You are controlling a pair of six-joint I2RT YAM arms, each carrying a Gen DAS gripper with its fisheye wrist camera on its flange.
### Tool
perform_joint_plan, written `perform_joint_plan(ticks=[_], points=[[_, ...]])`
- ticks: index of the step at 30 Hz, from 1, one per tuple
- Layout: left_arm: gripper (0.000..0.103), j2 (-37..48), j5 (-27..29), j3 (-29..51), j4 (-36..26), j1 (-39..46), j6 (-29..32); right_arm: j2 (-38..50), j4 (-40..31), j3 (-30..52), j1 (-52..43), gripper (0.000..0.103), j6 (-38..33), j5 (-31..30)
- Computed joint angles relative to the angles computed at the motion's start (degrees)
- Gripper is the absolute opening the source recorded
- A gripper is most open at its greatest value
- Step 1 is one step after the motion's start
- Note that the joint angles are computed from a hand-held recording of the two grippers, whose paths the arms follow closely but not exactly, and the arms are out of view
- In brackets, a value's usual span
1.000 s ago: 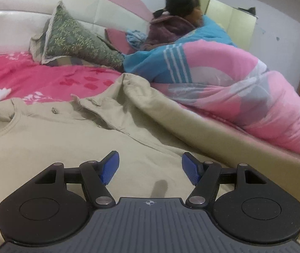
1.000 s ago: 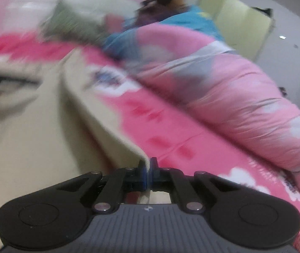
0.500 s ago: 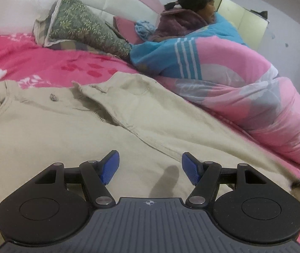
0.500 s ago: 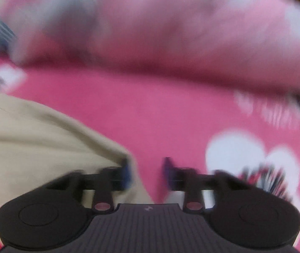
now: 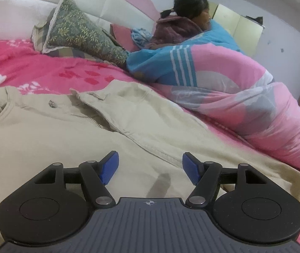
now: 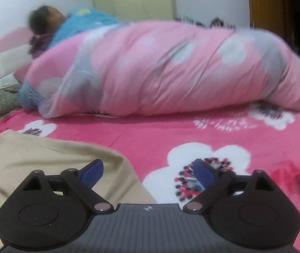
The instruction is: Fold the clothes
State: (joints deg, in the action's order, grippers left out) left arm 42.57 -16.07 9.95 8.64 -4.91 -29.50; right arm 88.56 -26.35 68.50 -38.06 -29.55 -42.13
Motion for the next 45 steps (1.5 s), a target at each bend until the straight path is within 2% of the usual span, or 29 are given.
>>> perform_joint_plan(ticks=[2, 8, 10, 11, 13, 14, 15, 16, 17, 20, 23, 25, 27, 29, 33, 37, 39, 41, 42, 45], points=[[0.067, 0.37, -0.13, 0.13, -0.05, 0.09, -0.15, -3.58, -3.79, -3.26, -3.68, 0.089, -7.46, -3.74], [0.068, 1.23, -1.09, 0.56, 0.1, -0.41, 0.63, -16.61, -9.88, -21.42, -10.29, 0.077, -43.04, -6.65], [0.068, 2.13, -2.61, 0.82, 0.39, -1.84, 1.57, -18.92, -9.03, -26.04, -10.35, 0.069, -49.28, -7.09], [0.068, 2.55, -3.36, 0.94, 0.43, -2.44, 1.91, -19.76, -7.21, -27.99, -9.71, 0.063, -50.05, -6.64], [0.068, 3.16, -3.93, 1.14, 0.4, -2.82, 2.13, -19.82, -1.54, -31.21, -7.18, 0.058, -49.77, -4.56], [0.068, 3.36, -3.94, 1.19, 0.35, -2.74, 2.15, -19.44, 0.45, -32.19, -6.26, 0.05, -49.76, -3.86], [0.068, 3.56, -3.77, 1.28, 0.26, -2.55, 2.04, -18.77, 2.36, -32.59, -5.44, 0.034, -48.61, -3.19], [0.068, 3.69, -3.69, 1.36, 0.14, -2.43, 1.94, -17.97, 2.03, -31.34, -5.84, 0.024, -46.56, -4.13], [0.068, 3.83, -3.65, 1.44, 0.01, -2.34, 1.86, -17.19, 1.74, -30.09, -6.21, 0.008, -44.43, -5.05], [0.069, 5.0, -4.23, 1.71, 0.21, -2.98, 2.15, -12.76, -1.15, -23.7, -9.52, 0.003, -36.95, -10.71], [0.069, 6.11, -4.14, 2.03, 0.03, -2.89, 1.92, -5.88, -0.37, -13.88, -11.21, 0.002, -23.17, -13.69], [0.069, 6.22, -3.24, 2.01, -0.05, -2.13, 1.74, 0.35, 1.99, -5.48, -11.5, 0.002, -10.67, -15.65], [0.069, 6.36, -2.43, 2.03, -0.26, -1.49, 1.49, 7.0, 5.85, 2.96, -11.2, 0.002, 1.81, -15.5], [0.069, 6.52, -2.05, 2.08, -0.43, -1.22, 1.31, 14.42, 6.1, 12.81, -10.6, 0.002, 11.7, -13.08], [0.069, 6.91, -1.92, 2.15, -0.27, -1.18, 1.36, 32.78, -3.52, 37.25, -9.33, 0.002, 23.25, -6.55], [0.069, 7.1, -1.86, 2.21, -0.31, -1.26, 1.17, 45.07, -7.16, 50.62, -8.47, 0.002, 30.46, 2.55], [0.07, 7.16, -1.76, 2.24, -0.27, -1.22, 1.13, 48.13, -5.95, 52.16, -8.18, 0.002, 32.02, 9.92], [0.07, 7.25, -1.78, 2.24, -0.21, -1.29, 1.08, 49.75, -4.78, 51.83, -8.75, 0.002, 33.96, 14.75], [0.07, 7.26, -1.68, 2.22, -0.16, -1.24, 1.07, 49.15, -3.25, 49.69, -9.49, 0.002, 34.6, 15.19], [0.071, 7.28, -1.43, 2.15, -0.01, -1.13, 1.01, 45.4, -0.49, 42.17, -13.27, 0.004, 35.6, 7.13]])
